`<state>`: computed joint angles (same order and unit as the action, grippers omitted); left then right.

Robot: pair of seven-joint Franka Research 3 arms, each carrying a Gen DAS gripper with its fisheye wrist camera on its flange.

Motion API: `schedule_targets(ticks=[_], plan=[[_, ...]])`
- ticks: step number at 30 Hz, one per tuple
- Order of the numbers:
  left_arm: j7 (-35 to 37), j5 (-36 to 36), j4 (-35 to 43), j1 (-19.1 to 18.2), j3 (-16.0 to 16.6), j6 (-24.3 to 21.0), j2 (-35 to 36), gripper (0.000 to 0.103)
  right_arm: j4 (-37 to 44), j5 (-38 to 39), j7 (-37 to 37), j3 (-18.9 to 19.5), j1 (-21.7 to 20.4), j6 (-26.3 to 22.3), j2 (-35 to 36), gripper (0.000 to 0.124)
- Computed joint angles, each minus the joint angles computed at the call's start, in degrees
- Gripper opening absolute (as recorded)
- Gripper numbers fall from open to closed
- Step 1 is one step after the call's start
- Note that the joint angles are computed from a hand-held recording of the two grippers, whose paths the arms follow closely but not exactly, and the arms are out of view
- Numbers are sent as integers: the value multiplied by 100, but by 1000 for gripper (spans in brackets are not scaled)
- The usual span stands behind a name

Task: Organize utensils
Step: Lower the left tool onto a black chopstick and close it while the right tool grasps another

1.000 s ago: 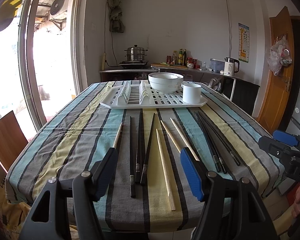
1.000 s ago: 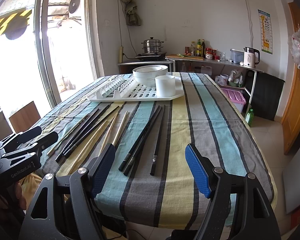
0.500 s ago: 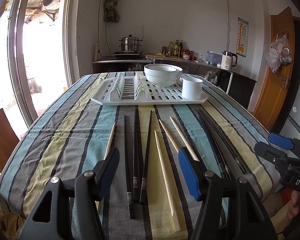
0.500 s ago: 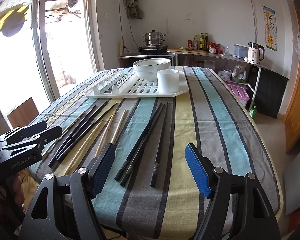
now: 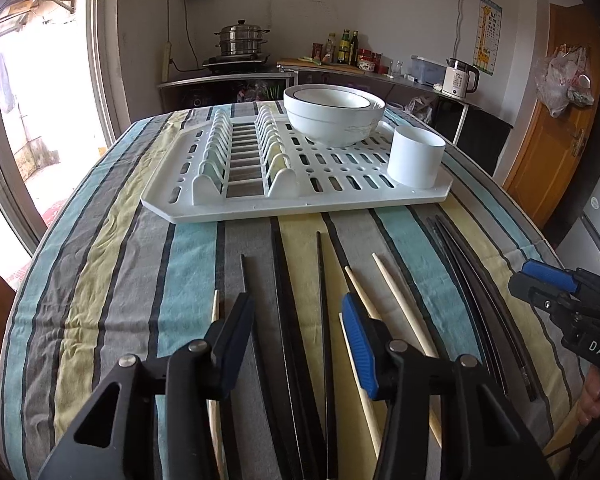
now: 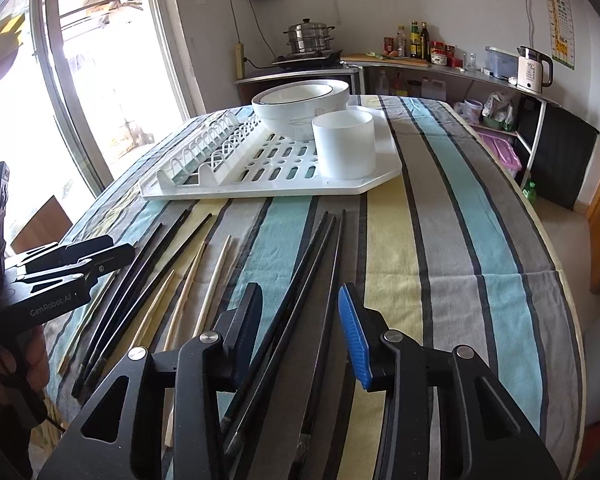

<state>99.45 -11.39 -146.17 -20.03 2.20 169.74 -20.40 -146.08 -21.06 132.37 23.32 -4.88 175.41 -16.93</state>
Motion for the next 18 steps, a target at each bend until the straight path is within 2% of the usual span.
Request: schedule_targets(ticks=[2, 4, 9, 11, 18], plan=[[182, -147, 240, -132, 138, -177, 208, 47, 212, 154, -236, -255, 210, -69, 261, 32], [202, -186, 434, -12, 43, -331, 378, 46, 415, 147, -336, -409, 318, -151, 479, 23], [282, -234, 889, 362, -244, -611, 800, 42, 814, 264, -641, -955, 843, -318, 940, 16], [325, -273, 984, 486, -350, -677, 896, 41, 946, 566, -992, -1232, 1139, -359, 1090, 16], [498, -381, 1233, 755, -613, -862, 1156, 38, 1539, 613, -1242, -1717, 1576, -815, 1552, 16]])
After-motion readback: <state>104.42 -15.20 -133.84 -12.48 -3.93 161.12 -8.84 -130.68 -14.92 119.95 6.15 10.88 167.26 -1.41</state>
